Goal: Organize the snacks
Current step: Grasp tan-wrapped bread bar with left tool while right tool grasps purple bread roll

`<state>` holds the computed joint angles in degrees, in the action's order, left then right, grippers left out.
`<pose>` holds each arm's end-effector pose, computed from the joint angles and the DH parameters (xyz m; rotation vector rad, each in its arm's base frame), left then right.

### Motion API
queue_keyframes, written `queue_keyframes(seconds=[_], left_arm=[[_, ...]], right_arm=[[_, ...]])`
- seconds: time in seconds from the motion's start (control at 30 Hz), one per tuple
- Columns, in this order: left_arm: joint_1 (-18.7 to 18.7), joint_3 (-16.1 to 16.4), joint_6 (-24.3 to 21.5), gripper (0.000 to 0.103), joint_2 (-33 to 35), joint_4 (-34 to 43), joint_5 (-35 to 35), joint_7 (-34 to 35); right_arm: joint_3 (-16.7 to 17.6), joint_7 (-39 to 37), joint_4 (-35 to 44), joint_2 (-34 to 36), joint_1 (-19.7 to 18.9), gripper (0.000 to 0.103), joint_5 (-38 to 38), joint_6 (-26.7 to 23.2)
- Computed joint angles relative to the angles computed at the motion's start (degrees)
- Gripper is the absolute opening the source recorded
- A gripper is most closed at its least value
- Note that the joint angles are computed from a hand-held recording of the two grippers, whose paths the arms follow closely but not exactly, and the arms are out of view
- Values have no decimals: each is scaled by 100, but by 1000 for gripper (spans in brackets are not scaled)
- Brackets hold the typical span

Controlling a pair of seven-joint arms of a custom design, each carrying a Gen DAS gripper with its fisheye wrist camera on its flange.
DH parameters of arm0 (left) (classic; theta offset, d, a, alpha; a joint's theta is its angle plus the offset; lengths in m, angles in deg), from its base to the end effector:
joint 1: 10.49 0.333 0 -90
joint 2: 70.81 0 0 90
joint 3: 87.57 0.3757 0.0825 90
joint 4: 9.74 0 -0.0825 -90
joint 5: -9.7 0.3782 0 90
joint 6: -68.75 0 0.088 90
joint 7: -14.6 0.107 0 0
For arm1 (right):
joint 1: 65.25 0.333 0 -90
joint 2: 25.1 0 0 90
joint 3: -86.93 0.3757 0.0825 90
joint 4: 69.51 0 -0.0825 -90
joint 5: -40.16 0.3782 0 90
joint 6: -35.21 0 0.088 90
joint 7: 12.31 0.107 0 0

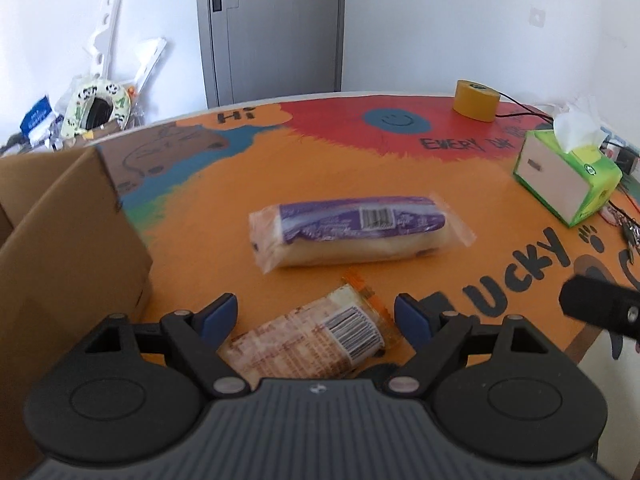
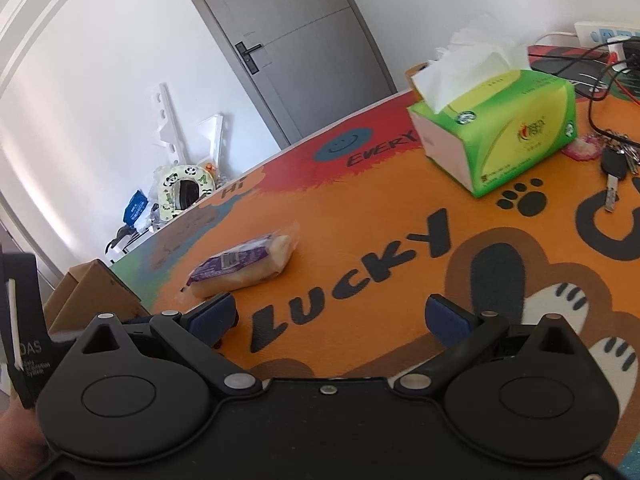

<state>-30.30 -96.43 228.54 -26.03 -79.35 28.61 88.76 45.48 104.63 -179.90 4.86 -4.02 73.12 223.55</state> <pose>0.7515 -0.3707 0.4518 -1.4125 2.1199 -0.9151 0.6306 0.2597 0.4534 -1.1203 1.8747 -0.5225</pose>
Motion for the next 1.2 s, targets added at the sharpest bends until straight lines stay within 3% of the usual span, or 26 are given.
queue_keyframes(seconds=[0.13, 0.2, 0.23, 0.27, 0.37, 0.6, 0.93, 0.97, 1.0, 1.1, 1.2], left_arm=[[127, -89, 211, 73, -141, -290, -61, 29], [179, -126, 259, 49, -202, -380, -82, 80], [251, -213, 256, 45, -205, -388, -150, 139], [342, -325, 268, 34, -207, -400, -244, 215], [533, -550, 277, 23, -224, -458, -499, 404], [672, -655, 566, 18, -296, -634, -796, 535], [663, -598, 582, 18, -161, -403, -892, 430], [654, -585, 570, 18, -145, -376, -889, 420], [654, -583, 566, 18, -140, -372, -886, 420], [648, -591, 489, 19, -123, -331, -886, 438], [616, -551, 406, 22, -157, -348, -878, 425]], right_arm=[[66, -18, 200, 73, -97, 102, -106, -70], [83, -3, 319, 129, -137, 99, -198, -118], [89, 16, 379, 161, -155, 96, -248, -136], [160, 18, 448, 177, -230, 91, -314, -153], [364, 86, 645, 225, -456, 82, -512, -256], [866, 345, 1061, 326, -1041, 50, -947, -418], [1057, 935, 1603, 576, -1496, 50, -1640, -811], [1105, 996, 1663, 603, -1559, 46, -1698, -857], [1188, 1035, 1707, 618, -1641, 36, -1759, -869], [1740, 997, 1752, 589, -2086, 14, -1899, -738], [1684, 1013, 1610, 535, -2016, 5, -1908, -585]])
